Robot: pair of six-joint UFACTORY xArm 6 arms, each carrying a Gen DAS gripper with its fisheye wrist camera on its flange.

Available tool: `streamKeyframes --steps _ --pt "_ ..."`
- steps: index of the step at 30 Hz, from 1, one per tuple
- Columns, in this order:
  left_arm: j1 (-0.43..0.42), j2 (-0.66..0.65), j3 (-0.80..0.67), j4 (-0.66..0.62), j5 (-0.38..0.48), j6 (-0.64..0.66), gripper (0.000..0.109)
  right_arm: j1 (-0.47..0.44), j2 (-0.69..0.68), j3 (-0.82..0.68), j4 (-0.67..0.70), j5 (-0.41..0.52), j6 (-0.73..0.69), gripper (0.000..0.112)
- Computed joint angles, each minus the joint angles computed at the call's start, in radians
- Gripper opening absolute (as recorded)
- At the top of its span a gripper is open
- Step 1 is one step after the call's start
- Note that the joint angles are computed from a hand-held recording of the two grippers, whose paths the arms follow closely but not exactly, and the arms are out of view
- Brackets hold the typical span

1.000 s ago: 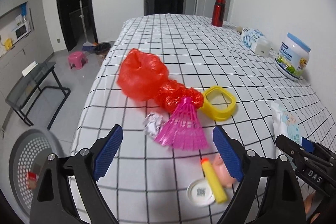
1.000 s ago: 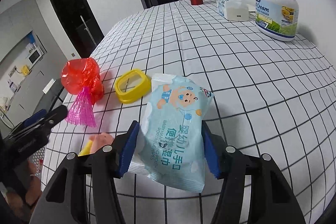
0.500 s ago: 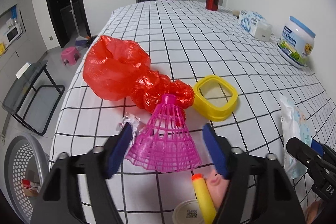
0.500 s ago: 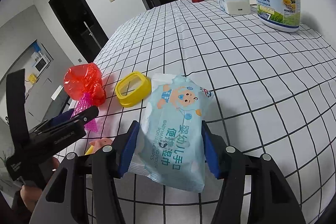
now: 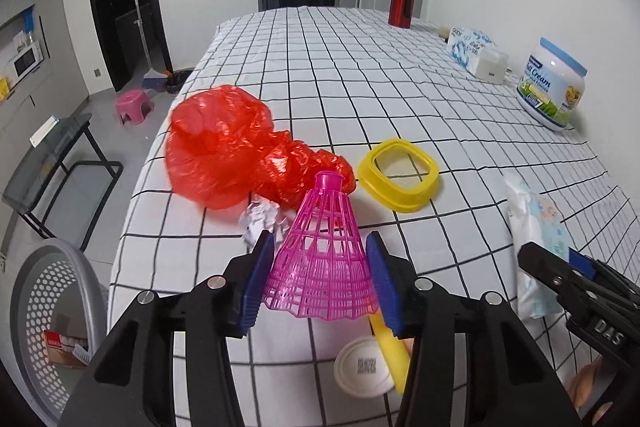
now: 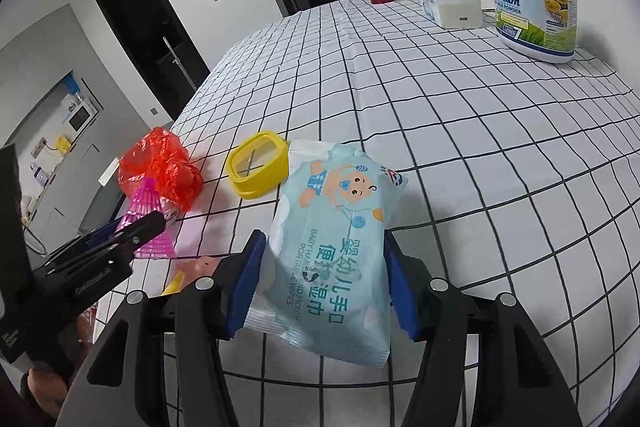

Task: Collect trash
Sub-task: 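Close the left tool on the pink shuttlecock and lift it, then carry the shuttlecock and wet-wipe pack over the grey basket with both tools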

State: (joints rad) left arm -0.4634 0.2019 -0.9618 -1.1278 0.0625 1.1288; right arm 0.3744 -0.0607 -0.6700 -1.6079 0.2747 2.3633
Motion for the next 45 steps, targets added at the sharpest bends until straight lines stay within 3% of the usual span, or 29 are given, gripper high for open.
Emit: streamKeyframes --steps 10,23,37,45 --pt "0.029 -0.121 0.079 -0.211 0.003 0.217 0.047 0.070 -0.047 0.007 0.082 0.064 -0.084 0.056" --pt "0.124 -0.153 0.108 -0.311 0.050 0.341 0.047 0.156 -0.016 -0.067 0.156 0.108 -0.176 0.056" --pt "0.249 -0.167 0.093 -0.327 0.088 0.401 0.047 0.228 0.112 -0.231 0.223 0.109 -0.270 0.056" --pt "0.330 -0.170 0.101 -0.316 0.098 0.399 0.047 0.244 0.228 -0.366 0.250 0.046 -0.359 0.056"
